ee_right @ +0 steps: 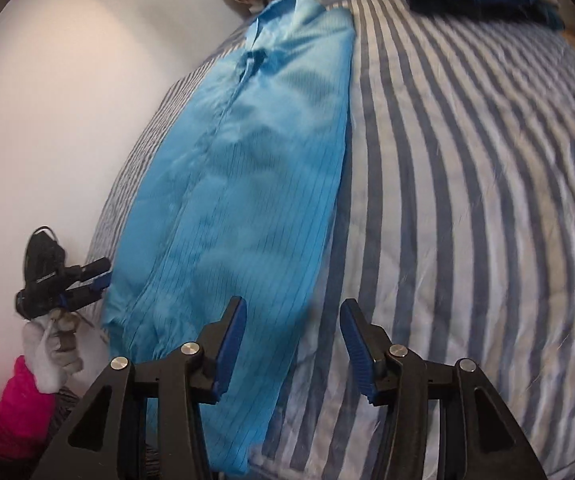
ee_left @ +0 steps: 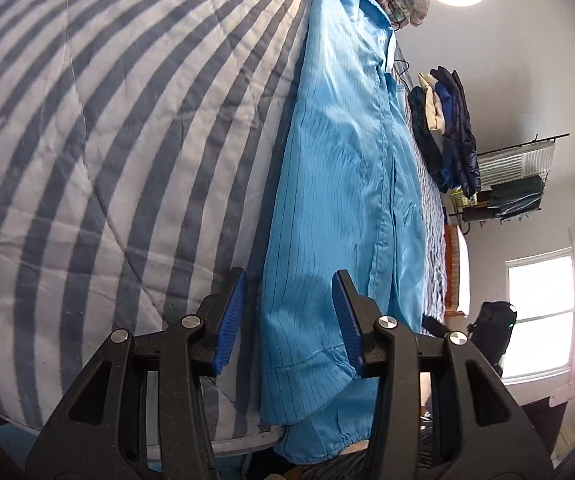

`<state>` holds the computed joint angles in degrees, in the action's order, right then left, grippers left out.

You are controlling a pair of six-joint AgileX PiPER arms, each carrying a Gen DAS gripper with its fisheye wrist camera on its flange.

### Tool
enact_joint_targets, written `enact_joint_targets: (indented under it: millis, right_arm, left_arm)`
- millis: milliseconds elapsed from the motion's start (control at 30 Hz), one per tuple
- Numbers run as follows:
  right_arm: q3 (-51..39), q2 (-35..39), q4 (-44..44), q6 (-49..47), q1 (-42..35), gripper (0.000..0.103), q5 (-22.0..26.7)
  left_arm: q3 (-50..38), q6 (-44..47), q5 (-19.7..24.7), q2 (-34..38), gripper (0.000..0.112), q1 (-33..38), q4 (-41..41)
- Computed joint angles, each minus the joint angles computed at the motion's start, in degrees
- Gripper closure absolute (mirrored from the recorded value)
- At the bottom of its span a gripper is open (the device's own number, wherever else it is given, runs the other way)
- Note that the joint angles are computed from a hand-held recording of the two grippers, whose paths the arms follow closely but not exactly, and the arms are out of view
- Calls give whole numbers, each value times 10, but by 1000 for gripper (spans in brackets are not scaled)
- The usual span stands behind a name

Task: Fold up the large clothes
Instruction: 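Grasp the coat's other sleeve cuff with the left tool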

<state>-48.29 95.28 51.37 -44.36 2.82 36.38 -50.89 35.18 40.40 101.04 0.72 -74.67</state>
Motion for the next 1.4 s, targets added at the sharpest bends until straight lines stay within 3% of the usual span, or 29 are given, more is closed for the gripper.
enact_joint_targets:
  millis: [233, 400, 467, 533, 600, 667, 733, 800, 933, 1167, 1267, 1400]
  right_arm:
    - [54, 29, 151, -186, -55, 53, 89]
    - [36, 83, 221, -237, -62, 54, 142]
    - [28, 95, 232, -242, -50, 60, 131]
    - [27, 103, 246, -253, -52, 64, 138]
    - [18, 111, 243, -248, -47, 69, 137]
    - [11, 116, 237, -242, -37, 78, 129]
    - [7, 116, 229, -232, -22, 96, 112]
    - [12, 102, 224, -231, -11, 99, 99]
    - [28, 69, 194, -221, -4, 102, 90]
    - [81, 34, 173, -243, -33, 103, 119]
    - [72, 48, 164, -225, -28, 103, 106]
    - [35, 54, 177, -216, -28, 103, 126]
  left_arm:
    - [23, 71, 60, 23, 68, 29, -81]
    - [12, 66, 73, 26, 68, 9, -68]
    - [8, 66, 72, 25, 71, -2, -63]
    - [1, 55, 67, 33, 81, -14, -56]
    - [-11, 39, 65, 46, 100, -24, -43]
    - [-17, 31, 56, 47, 105, -32, -37]
    - [-20, 24, 44, 40, 107, -43, -27]
    - [-17, 21, 29, 26, 110, -54, -20]
    - [5, 14, 17, -8, 110, -66, -8]
    - [107, 52, 14, -87, 111, -90, -46]
    - [123, 62, 12, -96, 111, -96, -70]
    - [103, 58, 17, -112, 111, -93, -79]
